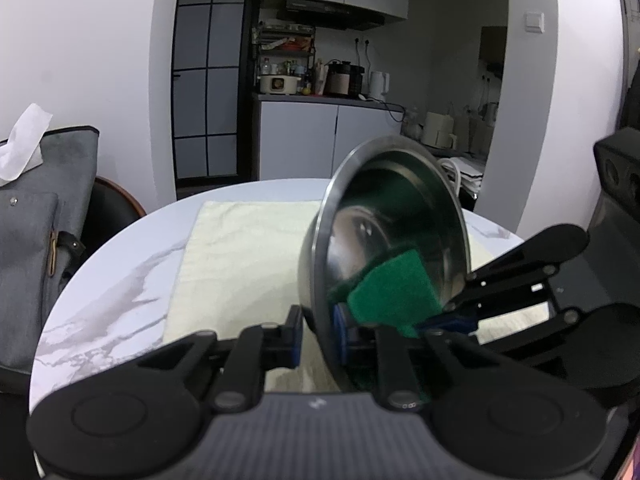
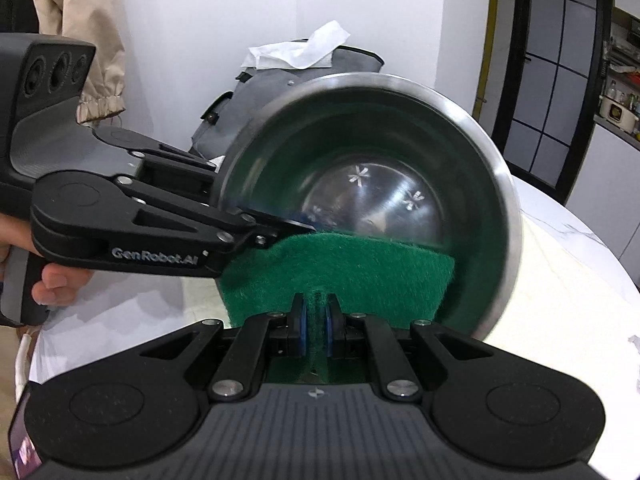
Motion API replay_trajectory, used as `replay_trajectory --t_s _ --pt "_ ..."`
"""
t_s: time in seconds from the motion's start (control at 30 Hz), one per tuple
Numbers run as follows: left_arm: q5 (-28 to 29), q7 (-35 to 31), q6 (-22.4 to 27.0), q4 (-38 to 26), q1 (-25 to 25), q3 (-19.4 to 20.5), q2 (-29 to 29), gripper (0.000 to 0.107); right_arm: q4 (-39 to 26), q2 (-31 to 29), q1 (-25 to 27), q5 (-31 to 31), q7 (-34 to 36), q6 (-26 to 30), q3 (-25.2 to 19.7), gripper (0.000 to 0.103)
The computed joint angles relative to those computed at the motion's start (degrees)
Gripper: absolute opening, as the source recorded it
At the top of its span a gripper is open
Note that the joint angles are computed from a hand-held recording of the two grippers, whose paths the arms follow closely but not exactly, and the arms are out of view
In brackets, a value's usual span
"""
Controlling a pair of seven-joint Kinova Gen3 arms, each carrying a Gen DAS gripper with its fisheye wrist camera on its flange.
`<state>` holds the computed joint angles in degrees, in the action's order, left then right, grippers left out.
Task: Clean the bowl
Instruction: 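Tilt the bowl up with the left gripper while the right gripper presses the pad inside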
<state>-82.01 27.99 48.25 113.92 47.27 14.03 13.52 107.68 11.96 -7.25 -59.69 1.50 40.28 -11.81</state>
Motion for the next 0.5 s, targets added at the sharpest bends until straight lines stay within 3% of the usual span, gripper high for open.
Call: replay_trajectory --t_s 0.33,0.5 --pt "0.06 -0.70 0.74 -0.46 0.38 -0.05 0.54 0.015 0.31 0.12 0.31 -3.59 4.74 2.30 0.19 0.010" --pt "0.68 -1.28 1.19 -0.49 0.36 -0.30 0.60 0.011 -0.20 0.59 -0.21 -1.30 3.01 2.40 0.71 0.010"
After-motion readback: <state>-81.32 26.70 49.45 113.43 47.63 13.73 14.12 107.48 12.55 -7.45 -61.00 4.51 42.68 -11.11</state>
